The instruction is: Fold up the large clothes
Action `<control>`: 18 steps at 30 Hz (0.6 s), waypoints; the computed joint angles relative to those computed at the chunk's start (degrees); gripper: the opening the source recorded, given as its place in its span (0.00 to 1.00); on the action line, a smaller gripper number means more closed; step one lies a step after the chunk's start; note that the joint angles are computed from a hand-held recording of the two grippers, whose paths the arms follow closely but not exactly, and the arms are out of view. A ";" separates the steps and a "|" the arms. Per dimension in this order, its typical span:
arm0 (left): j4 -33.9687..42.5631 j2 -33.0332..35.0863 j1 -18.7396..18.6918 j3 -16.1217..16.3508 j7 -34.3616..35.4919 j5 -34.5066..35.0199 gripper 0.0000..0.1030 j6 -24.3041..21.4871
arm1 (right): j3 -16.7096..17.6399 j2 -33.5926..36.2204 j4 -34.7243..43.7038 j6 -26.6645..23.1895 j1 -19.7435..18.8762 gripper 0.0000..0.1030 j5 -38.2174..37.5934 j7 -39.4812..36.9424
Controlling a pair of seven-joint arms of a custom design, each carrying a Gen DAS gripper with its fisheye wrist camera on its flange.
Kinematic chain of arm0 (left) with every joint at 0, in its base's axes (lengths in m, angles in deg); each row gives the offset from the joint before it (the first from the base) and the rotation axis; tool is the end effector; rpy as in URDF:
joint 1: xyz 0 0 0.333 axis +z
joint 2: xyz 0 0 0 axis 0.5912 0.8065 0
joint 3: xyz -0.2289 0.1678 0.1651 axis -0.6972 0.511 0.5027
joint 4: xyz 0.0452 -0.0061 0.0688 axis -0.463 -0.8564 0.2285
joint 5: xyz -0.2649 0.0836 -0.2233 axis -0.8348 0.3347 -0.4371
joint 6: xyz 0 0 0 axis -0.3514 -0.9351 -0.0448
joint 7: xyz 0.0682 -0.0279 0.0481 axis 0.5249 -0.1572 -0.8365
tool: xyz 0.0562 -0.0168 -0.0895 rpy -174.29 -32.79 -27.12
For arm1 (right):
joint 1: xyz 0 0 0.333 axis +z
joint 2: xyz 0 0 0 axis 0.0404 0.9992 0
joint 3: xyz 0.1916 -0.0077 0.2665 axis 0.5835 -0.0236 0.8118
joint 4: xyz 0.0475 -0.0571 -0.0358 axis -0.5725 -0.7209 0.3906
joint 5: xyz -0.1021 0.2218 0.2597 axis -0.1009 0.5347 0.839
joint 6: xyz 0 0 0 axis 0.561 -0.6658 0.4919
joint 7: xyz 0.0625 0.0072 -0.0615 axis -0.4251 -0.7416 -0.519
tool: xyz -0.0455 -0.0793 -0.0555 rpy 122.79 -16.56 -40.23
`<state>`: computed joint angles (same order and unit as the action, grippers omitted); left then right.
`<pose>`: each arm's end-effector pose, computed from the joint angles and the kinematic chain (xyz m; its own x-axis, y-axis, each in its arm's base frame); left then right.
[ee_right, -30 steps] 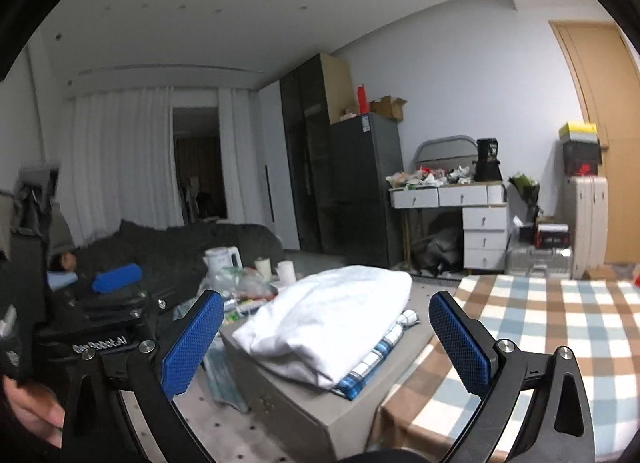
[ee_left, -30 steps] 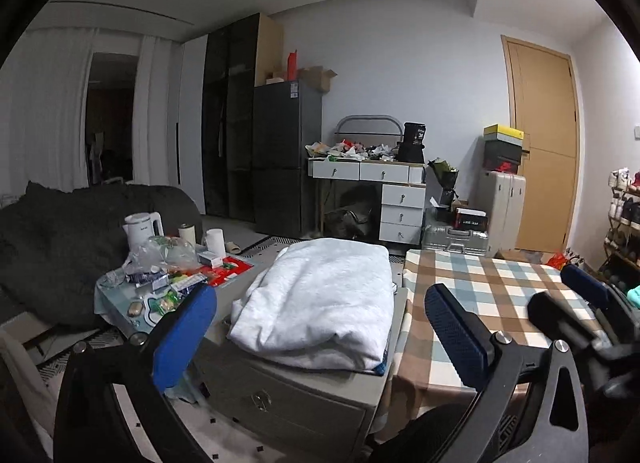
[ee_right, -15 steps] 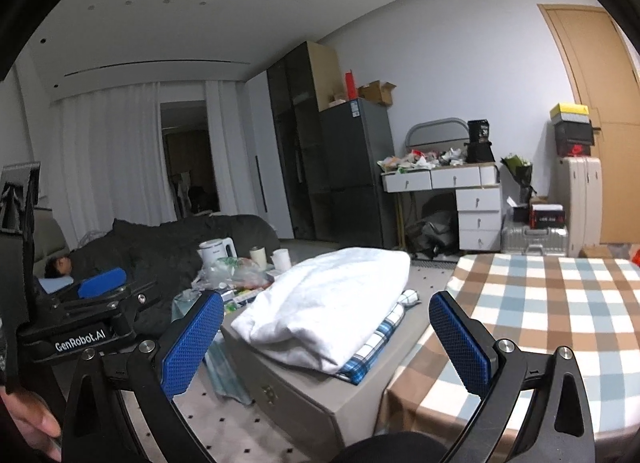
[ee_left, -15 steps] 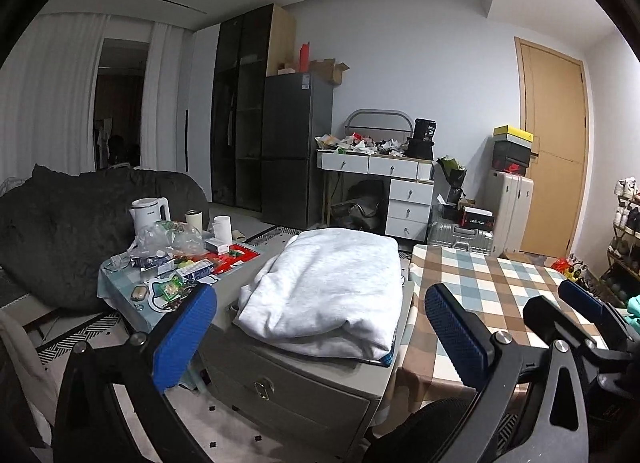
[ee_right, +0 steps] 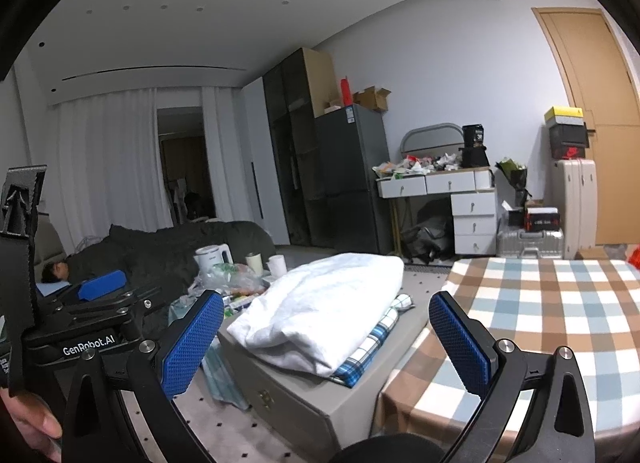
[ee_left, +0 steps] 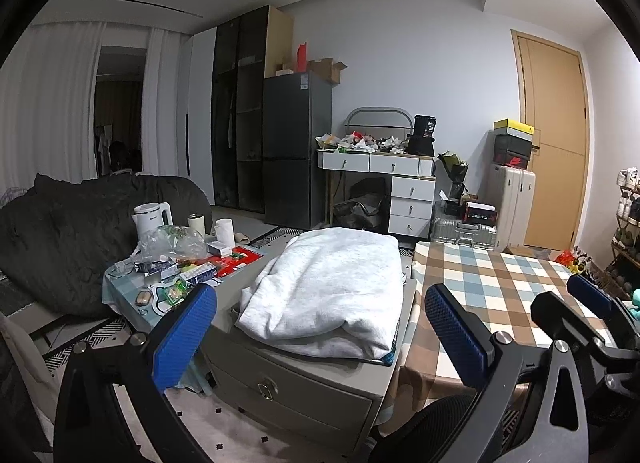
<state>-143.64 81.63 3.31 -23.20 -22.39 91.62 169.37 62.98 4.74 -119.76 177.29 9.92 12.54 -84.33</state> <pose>0.5504 -0.3120 0.5227 0.8462 -0.5325 -0.0190 -0.1709 -0.2376 -0.9562 0.7065 0.2773 0.4813 0.9234 -0.3758 -0.0789 -0.1240 -0.0973 -0.9875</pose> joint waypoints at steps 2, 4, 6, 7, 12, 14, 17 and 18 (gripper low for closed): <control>0.09 -0.02 0.06 -0.02 0.23 -0.08 0.99 0.18 | -0.01 -0.03 -0.05 -0.15 -0.09 1.00 -0.09 0.14; 0.45 0.16 0.00 -0.03 0.44 -0.20 0.99 0.14 | -0.02 -0.08 -0.10 -0.05 -0.07 1.00 -0.07 0.11; 0.65 0.18 -0.03 -0.06 0.76 -0.34 0.99 0.35 | 0.13 -0.15 -0.29 0.07 -0.21 1.00 0.37 -0.46; 0.59 0.08 0.08 0.00 0.92 -0.39 0.99 0.57 | 0.18 -0.21 -0.41 0.21 -0.24 1.00 0.62 -0.68; 0.81 0.20 -0.03 0.14 0.91 -0.27 0.99 0.38 | 0.08 -0.03 -0.22 0.29 -0.25 1.00 0.88 -0.14; 0.90 0.17 0.06 0.12 0.73 -0.50 0.99 0.68 | 0.06 0.04 -0.20 0.23 -0.30 1.00 0.90 0.00; -0.30 -0.71 0.33 -0.09 -0.61 -0.23 0.99 2.18 | -0.02 0.18 -0.01 0.18 -0.28 1.00 0.67 0.43; 0.09 -0.46 0.13 -0.11 -0.33 0.03 0.99 1.72 | -0.01 0.22 0.02 0.22 -0.28 1.00 0.66 0.50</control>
